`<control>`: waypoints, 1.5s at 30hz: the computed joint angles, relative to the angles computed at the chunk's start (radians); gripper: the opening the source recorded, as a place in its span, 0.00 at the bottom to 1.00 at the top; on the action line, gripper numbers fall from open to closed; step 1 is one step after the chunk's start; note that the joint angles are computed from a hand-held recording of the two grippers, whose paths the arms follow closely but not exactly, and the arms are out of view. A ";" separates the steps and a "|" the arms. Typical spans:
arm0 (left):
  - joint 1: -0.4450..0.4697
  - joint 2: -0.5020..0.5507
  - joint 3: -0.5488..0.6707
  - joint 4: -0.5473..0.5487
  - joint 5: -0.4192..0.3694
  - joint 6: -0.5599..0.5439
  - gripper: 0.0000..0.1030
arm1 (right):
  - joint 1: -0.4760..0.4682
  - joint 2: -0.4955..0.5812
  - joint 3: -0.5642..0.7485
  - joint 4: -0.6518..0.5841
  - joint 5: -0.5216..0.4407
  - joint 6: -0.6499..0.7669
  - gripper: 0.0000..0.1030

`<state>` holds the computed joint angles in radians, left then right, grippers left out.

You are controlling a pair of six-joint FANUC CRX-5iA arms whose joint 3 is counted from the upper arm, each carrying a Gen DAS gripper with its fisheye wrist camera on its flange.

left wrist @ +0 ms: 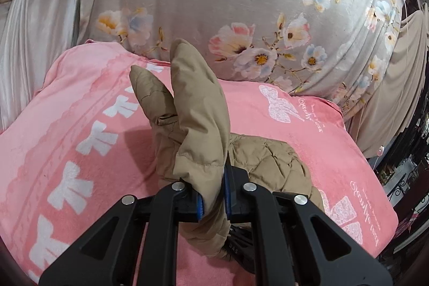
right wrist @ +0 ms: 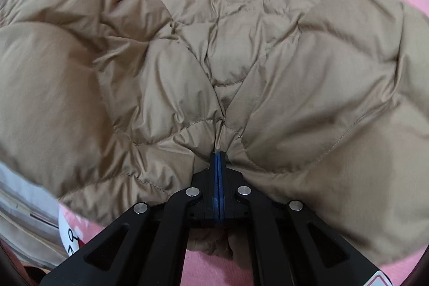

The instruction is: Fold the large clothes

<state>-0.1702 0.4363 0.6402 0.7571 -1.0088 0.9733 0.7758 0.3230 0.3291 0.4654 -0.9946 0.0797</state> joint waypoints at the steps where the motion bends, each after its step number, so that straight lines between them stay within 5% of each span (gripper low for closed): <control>1: 0.002 0.005 0.015 -0.008 0.001 0.008 0.09 | 0.018 -0.013 -0.011 0.045 -0.025 -0.016 0.02; 4: 0.018 0.028 0.067 -0.029 -0.016 0.039 0.09 | 0.073 -0.064 -0.054 0.135 -0.121 -0.030 0.02; 7: 0.026 0.040 0.090 -0.036 -0.026 0.057 0.09 | 0.086 -0.109 -0.102 0.084 -0.145 -0.050 0.02; 15: -0.024 0.010 0.062 0.051 -0.045 -0.057 0.09 | 0.036 -0.107 -0.178 -0.010 0.122 -0.078 0.03; 18: -0.063 0.035 0.102 0.095 -0.113 -0.099 0.09 | 0.002 -0.125 -0.231 -0.058 0.294 -0.087 0.02; 21: -0.118 0.077 0.168 0.048 -0.173 -0.107 0.09 | 0.010 -0.198 -0.341 0.018 0.380 -0.218 0.02; 23: -0.146 0.112 0.222 0.013 -0.215 -0.088 0.09 | 0.036 -0.257 -0.399 0.103 0.338 -0.291 0.02; 28: -0.214 0.164 0.272 -0.053 -0.269 -0.046 0.09 | 0.126 -0.363 -0.431 0.210 0.003 -0.355 0.02; 32: -0.261 0.192 0.301 -0.115 -0.299 -0.026 0.09 | 0.191 -0.432 -0.483 0.252 -0.177 -0.450 0.02; 38: -0.320 0.187 0.250 -0.195 -0.306 -0.038 0.09 | 0.222 -0.476 -0.502 0.278 -0.328 -0.502 0.02; 45: -0.355 0.165 0.158 -0.268 -0.297 -0.056 0.09 | 0.224 -0.539 -0.569 0.299 -0.375 -0.558 0.02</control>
